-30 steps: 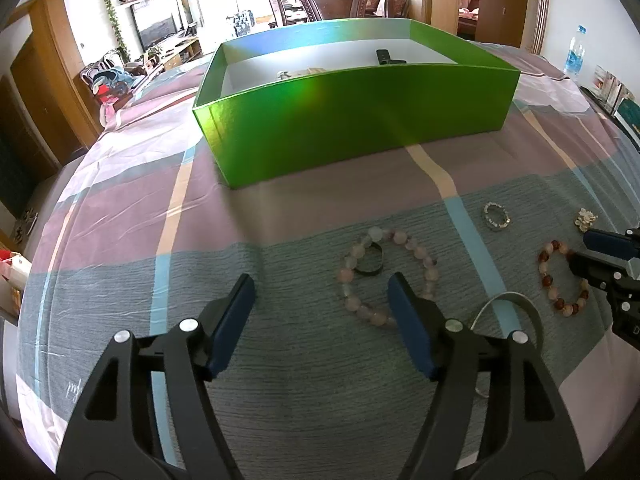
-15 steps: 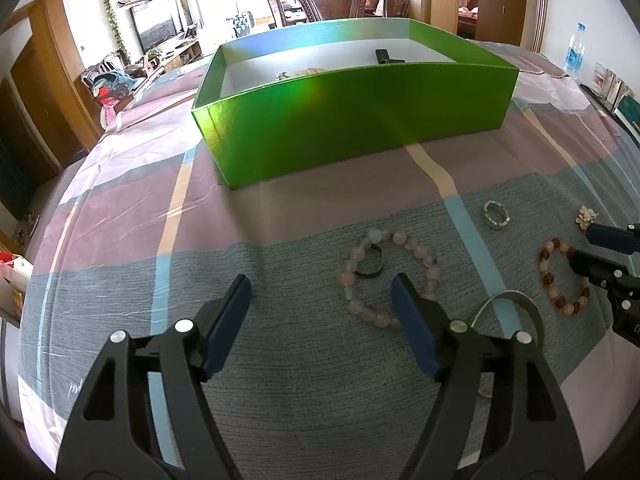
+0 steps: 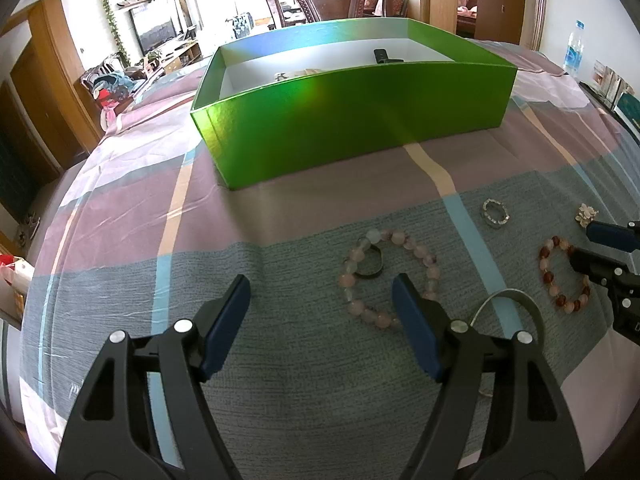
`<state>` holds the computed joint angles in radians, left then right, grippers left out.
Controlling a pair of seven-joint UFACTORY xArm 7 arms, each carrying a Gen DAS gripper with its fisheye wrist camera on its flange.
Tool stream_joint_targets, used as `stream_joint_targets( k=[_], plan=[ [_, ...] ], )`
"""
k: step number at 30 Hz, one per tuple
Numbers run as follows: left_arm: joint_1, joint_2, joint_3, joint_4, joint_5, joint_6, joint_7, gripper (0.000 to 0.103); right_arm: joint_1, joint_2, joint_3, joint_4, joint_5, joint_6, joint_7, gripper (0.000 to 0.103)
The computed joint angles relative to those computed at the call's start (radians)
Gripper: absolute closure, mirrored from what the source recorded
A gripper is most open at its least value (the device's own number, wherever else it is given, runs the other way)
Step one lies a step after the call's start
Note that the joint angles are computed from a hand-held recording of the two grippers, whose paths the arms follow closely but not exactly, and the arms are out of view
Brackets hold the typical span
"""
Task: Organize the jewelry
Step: 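Move both open grippers back over the remaining bracelets and brooch, then grasp the pink bead bracelet with the left gripper while the right grasps the red-and-white bead bracelet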
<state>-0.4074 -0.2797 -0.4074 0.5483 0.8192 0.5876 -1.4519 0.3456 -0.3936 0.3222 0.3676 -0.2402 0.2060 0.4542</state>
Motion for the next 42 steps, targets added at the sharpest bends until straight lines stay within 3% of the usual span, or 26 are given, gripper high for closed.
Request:
stream_joint_targets(
  k=[5, 10, 20, 27, 32, 39, 41, 42],
  plan=[
    [-0.004, 0.001, -0.002, 0.002, 0.002, 0.003, -0.001, 0.031, 0.000, -0.001, 0.001, 0.000, -0.002, 0.000, 0.003, 0.064],
    [-0.006, 0.004, -0.001, 0.002, 0.004, -0.017, 0.005, 0.040, 0.000, -0.002, 0.003, -0.001, -0.004, 0.000, 0.007, 0.064],
    [0.002, 0.001, 0.001, -0.005, -0.008, -0.047, 0.013, 0.044, -0.001, -0.002, 0.004, -0.002, -0.006, -0.001, 0.009, 0.064],
    [0.010, -0.004, 0.002, -0.015, -0.021, -0.092, 0.027, 0.056, -0.008, -0.003, 0.010, 0.000, -0.014, -0.002, 0.013, 0.064],
    [0.021, -0.005, 0.000, -0.023, -0.032, -0.148, 0.048, 0.076, -0.010, -0.002, 0.011, 0.000, -0.018, -0.004, 0.015, 0.064],
    [0.034, 0.001, -0.013, -0.019, -0.033, -0.154, 0.049, 0.084, -0.018, 0.000, 0.023, 0.001, -0.030, -0.008, 0.033, 0.064],
    [0.034, 0.001, -0.014, -0.019, -0.034, -0.153, 0.049, 0.087, 0.010, 0.007, -0.004, 0.000, -0.010, -0.015, 0.011, 0.069],
    [0.034, 0.001, -0.014, -0.019, -0.034, -0.153, 0.049, 0.087, 0.040, 0.010, -0.030, 0.000, 0.015, -0.017, -0.013, 0.077]
  ],
)
